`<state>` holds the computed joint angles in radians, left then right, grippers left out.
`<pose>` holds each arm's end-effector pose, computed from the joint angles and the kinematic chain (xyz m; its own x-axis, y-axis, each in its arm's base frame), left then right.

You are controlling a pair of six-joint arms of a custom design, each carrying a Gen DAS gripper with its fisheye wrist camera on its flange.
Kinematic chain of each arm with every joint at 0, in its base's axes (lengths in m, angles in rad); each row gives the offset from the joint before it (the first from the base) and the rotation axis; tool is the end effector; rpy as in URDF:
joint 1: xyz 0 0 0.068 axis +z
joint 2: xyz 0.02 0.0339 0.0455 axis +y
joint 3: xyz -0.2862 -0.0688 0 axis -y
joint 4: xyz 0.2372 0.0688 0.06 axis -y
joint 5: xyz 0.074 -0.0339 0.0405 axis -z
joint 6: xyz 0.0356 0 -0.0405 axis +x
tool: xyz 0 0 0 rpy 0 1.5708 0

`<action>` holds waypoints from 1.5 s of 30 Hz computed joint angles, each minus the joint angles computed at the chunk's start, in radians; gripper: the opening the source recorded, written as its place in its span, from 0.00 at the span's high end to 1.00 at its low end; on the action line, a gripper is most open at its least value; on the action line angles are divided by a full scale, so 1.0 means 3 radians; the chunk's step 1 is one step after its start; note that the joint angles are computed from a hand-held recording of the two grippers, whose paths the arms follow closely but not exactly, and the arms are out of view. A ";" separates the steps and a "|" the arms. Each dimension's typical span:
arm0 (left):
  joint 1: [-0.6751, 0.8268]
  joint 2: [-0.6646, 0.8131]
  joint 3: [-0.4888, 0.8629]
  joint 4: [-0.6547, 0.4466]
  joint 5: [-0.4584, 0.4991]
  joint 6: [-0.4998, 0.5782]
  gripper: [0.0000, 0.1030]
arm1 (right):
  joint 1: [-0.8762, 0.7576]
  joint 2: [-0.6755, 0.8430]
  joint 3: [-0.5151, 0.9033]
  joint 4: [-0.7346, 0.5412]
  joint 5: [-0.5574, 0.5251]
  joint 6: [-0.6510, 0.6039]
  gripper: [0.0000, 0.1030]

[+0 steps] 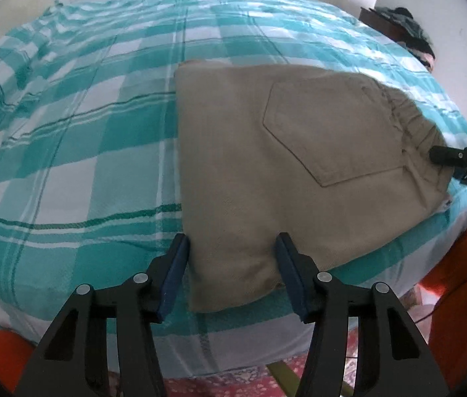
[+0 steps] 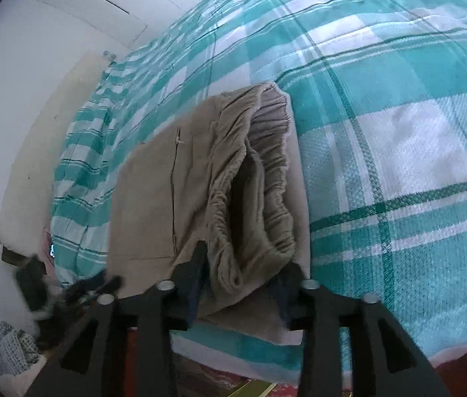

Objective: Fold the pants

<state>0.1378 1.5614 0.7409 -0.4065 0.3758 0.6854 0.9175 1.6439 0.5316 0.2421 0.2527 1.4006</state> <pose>0.2584 0.0226 0.1662 -0.7253 0.4939 -0.4797 0.5862 0.8083 -0.0541 0.1709 0.2087 0.1299 -0.7399 0.6033 -0.2976 0.3443 0.7196 0.6030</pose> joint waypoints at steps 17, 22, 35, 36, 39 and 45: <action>-0.0362 0.0201 0.0209 0.0062 -0.0316 -0.0354 0.24 | -0.0400 0.0551 0.1441 -0.1459 0.0229 -0.1638 0.54; -0.0255 0.0074 0.0253 -0.0094 -0.0196 -0.0350 0.24 | -0.0406 0.0638 0.1328 -0.1375 0.0166 -0.1519 0.55; -0.0227 0.0236 0.0163 -0.0003 -0.0175 -0.0362 0.17 | 0.0491 0.0580 0.1294 -0.1627 0.0743 -0.0841 0.53; -0.0225 0.0241 0.0174 -0.0017 -0.0179 -0.0367 0.15 | 0.0484 0.0590 0.1318 -0.1647 0.0742 -0.0821 0.51; -0.0223 0.0223 0.0125 0.0037 -0.0187 -0.0386 0.14 | 0.0495 0.0632 0.1353 -0.1642 0.0771 -0.0825 0.46; -0.0217 0.0192 0.0053 0.0134 -0.0192 -0.0384 0.12 | 0.0610 0.0761 0.1419 -0.1710 0.0994 -0.0789 0.45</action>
<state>0.0726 1.6189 0.7567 -0.3664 0.3182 0.5701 1.1006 1.8723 0.9573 -0.2709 0.5510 1.1639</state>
